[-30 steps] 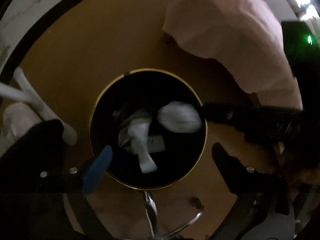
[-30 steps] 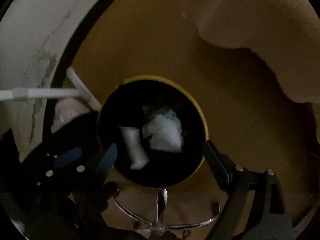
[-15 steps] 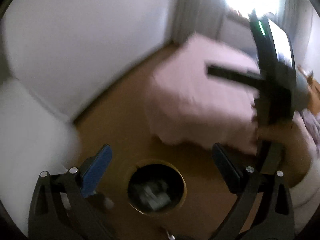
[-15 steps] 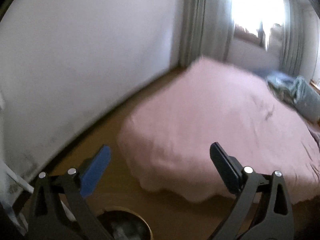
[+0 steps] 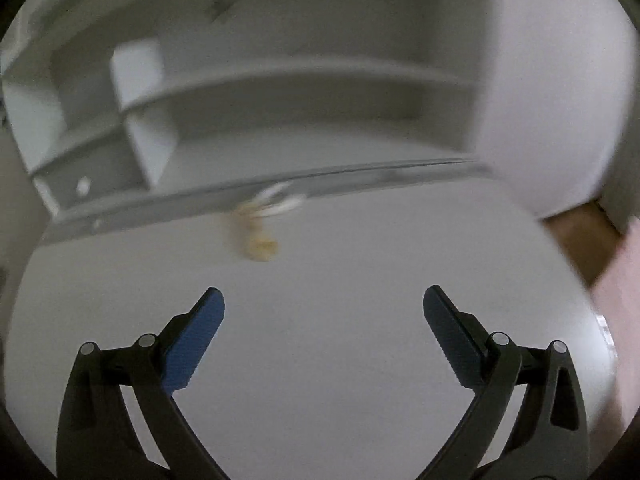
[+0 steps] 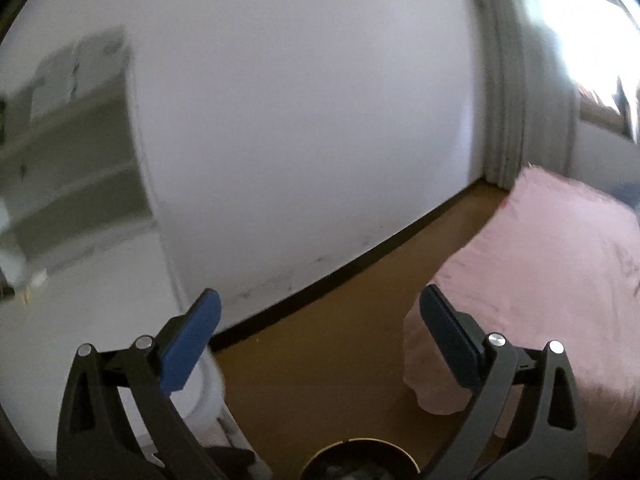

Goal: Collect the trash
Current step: 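Return to the desk and grasp the yellow tube with the left tool, then grasp the white plastic ring with the right tool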

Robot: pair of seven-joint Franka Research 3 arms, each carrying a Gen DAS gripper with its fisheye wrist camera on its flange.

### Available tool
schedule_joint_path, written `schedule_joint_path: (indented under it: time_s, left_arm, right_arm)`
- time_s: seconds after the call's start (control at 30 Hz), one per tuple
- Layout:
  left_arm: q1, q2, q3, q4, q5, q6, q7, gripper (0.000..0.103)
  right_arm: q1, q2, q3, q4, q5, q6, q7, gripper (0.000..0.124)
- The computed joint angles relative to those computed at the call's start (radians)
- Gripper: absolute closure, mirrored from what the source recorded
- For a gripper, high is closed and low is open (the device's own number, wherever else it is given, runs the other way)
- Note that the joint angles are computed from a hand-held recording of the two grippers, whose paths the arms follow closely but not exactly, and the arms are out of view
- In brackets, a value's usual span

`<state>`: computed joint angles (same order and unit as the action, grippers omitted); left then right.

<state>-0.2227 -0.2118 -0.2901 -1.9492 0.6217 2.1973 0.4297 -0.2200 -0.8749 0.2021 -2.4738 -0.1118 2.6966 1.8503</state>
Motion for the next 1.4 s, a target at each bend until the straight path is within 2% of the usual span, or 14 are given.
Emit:
schedule_joint_path:
  time_s: [0.1,0.23,0.3,0.4,0.47,0.53,0.57,0.67,0.8,0.93,1.0,1.13,1.27,1.4]
  left_arm:
    - [0.028,0.045,0.050,0.024,-0.060,-0.006,0.069,0.006]
    - [0.055,0.122,0.074,0.086,-0.066,-0.012,0.137,0.007]
    - [0.058,0.155,0.082,0.108,-0.078,-0.011,0.168,0.013]
    - [0.066,0.156,0.094,0.100,-0.107,0.032,0.189,0.033]
    - [0.069,0.160,0.098,0.107,-0.117,0.054,0.226,0.067]
    - [0.079,0.136,0.112,0.066,-0.163,0.128,0.260,0.088]
    - [0.086,0.113,0.122,0.030,-0.197,0.175,0.279,0.091]
    - [0.111,0.040,0.137,-0.050,-0.227,0.220,0.313,0.091]
    - [0.150,-0.048,0.139,-0.122,-0.193,0.217,0.349,0.091]
    - [0.182,-0.106,0.146,-0.177,-0.181,0.221,0.367,0.091]
    - [0.198,-0.109,0.160,-0.194,-0.191,0.244,0.379,0.091]
    - [0.208,-0.129,0.187,-0.235,-0.257,0.294,0.411,0.091]
    - [0.220,-0.150,0.199,-0.267,-0.304,0.321,0.426,0.091]
    - [0.230,-0.142,0.202,-0.280,-0.340,0.358,0.427,0.091]
  right_arm:
    - [0.032,0.018,0.046,0.004,-0.020,-0.027,-0.014,0.028]
    - [0.053,0.058,0.086,0.009,-0.054,-0.009,-0.011,0.028]
    - [0.053,0.072,0.104,0.022,-0.077,-0.004,-0.006,0.028]
    - [0.068,0.087,0.121,0.046,-0.093,0.001,0.013,0.028]
    - [0.096,0.113,0.121,0.071,-0.082,0.010,0.024,0.028]
    - [0.130,0.141,0.114,0.100,-0.063,0.017,0.033,0.028]
    - [0.146,0.158,0.113,0.116,-0.054,0.021,0.036,0.028]
    - [0.201,0.232,0.113,0.179,-0.026,0.036,0.044,0.028]
    - [0.269,0.370,0.153,0.317,-0.030,-0.006,0.059,0.028]
    - [0.352,0.581,0.200,0.527,-0.065,-0.079,0.080,0.028]
    - [0.367,0.698,0.249,0.645,-0.155,-0.112,0.135,0.028]
    - [0.459,1.003,0.311,0.977,-0.327,-0.329,0.238,0.028]
    - [0.634,1.272,0.257,1.322,-0.446,-0.537,0.274,0.034]
    - [0.739,1.424,0.198,1.553,-0.427,-0.668,0.269,0.046]
